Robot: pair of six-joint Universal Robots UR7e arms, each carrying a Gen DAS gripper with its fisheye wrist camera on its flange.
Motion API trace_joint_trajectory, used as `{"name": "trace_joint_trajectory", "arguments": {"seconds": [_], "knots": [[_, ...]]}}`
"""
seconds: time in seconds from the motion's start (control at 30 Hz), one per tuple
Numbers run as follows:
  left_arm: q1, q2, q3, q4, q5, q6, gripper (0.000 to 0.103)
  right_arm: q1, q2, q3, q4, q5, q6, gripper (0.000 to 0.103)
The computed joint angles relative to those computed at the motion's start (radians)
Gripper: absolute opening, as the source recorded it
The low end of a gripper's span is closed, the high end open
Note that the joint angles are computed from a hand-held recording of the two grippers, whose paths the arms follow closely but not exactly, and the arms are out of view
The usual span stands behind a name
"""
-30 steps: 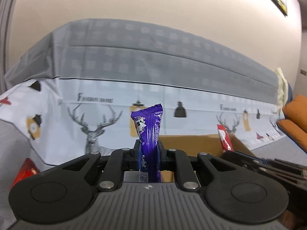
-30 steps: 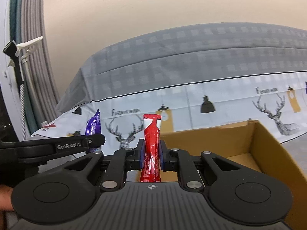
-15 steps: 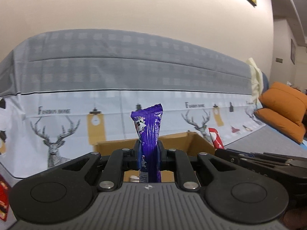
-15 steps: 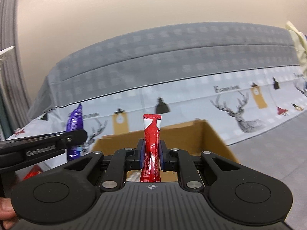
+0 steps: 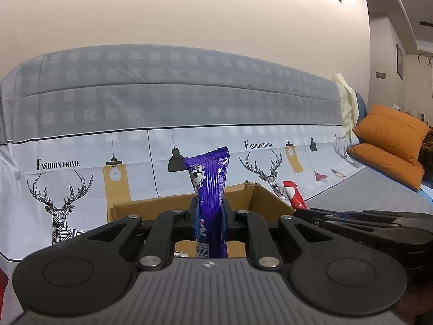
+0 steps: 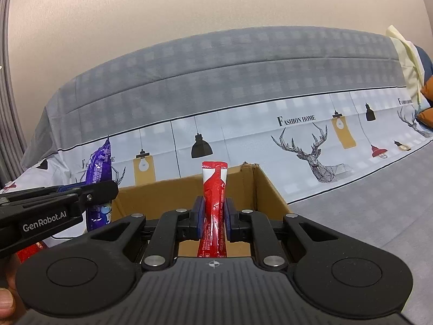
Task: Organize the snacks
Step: 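Carry the purple bar with the left tool while the right tool carries the red stick over the box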
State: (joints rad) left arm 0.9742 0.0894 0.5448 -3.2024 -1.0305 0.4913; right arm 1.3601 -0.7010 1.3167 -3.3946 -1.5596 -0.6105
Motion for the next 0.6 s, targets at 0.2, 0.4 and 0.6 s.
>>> {"name": "trace_joint_trajectory", "arguments": {"seconds": [0.2, 0.4, 0.6], "knots": [[0.0, -0.004, 0.008, -0.005, -0.002, -0.006, 0.016, 0.001, 0.001, 0.0, -0.001, 0.003, -0.009, 0.016], [-0.001, -0.004, 0.007, -0.007, -0.004, -0.011, 0.016, 0.002, 0.004, -0.001, 0.0, -0.001, -0.014, 0.016], [-0.001, -0.004, 0.008, -0.008, -0.01, -0.013, 0.016, 0.001, 0.006, -0.003, 0.0, 0.0, -0.025, 0.016]]}}
